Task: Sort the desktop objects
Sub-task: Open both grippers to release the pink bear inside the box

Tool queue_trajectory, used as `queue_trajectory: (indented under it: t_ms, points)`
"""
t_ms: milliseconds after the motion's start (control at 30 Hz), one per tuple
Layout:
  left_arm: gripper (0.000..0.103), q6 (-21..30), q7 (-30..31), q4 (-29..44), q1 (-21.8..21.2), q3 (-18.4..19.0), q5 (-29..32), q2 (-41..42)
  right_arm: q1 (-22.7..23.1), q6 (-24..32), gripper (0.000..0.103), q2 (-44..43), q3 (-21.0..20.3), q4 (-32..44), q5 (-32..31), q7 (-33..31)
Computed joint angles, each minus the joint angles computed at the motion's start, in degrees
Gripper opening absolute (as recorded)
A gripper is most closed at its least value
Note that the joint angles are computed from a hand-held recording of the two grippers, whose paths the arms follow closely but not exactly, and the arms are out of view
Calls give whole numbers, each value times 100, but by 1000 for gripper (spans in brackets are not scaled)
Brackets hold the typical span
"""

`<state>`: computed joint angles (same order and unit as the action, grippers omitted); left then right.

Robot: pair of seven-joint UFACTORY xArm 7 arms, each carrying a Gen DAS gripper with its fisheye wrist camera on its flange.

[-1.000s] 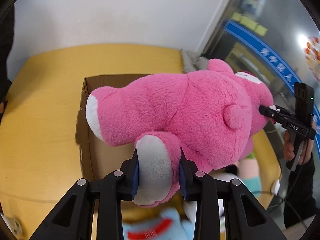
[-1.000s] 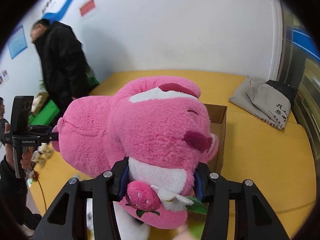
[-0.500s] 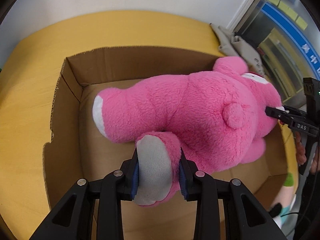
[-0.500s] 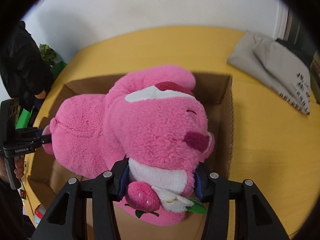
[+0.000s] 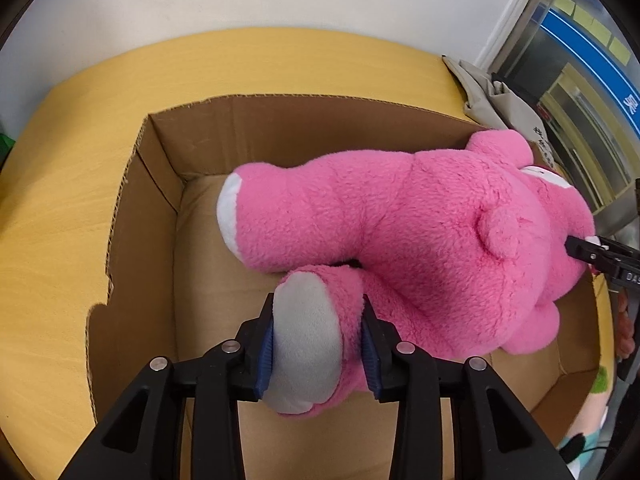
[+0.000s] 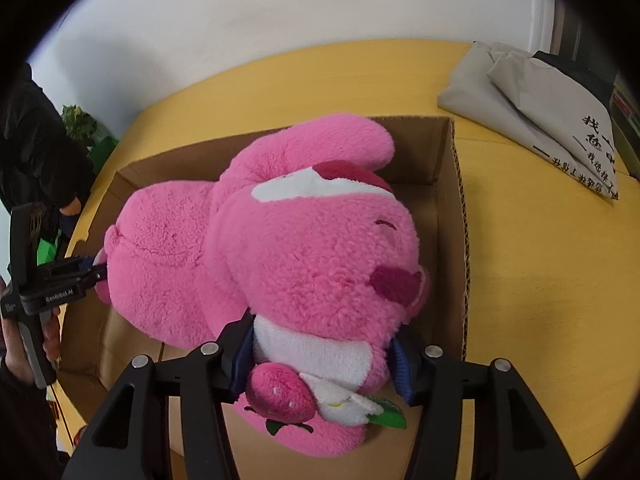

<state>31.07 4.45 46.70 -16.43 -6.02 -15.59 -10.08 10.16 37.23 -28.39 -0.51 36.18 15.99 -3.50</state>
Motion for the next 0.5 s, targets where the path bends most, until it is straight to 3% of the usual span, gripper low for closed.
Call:
queue_trajectory:
  t_ms: [67, 133, 233, 300, 433, 500]
  points:
    - [52, -116, -384, 12, 113, -112, 456, 63, -87, -52, 68, 81, 84, 31, -139, 119]
    - [54, -210, -634, -54, 176, -133, 710, -6, -137, -139, 79, 65, 136, -21, -249, 216]
    - [57, -270, -638, -170, 173, -38, 634, -235, -116, -128, 81, -50, 139, -89, -335, 253]
    - [72, -284, -819, -309, 246, -67, 834, -526, -118, -3, 81, -198, 189, -95, -473, 262]
    - [76, -44, -604, -672, 32, 120, 540, -1331, -49, 350, 81, -1040, 189, -281, -625, 241]
    - [84, 180, -567, -998, -48, 160, 447, -1995, -4, 570, 81, -1635, 154, -430, -615, 230]
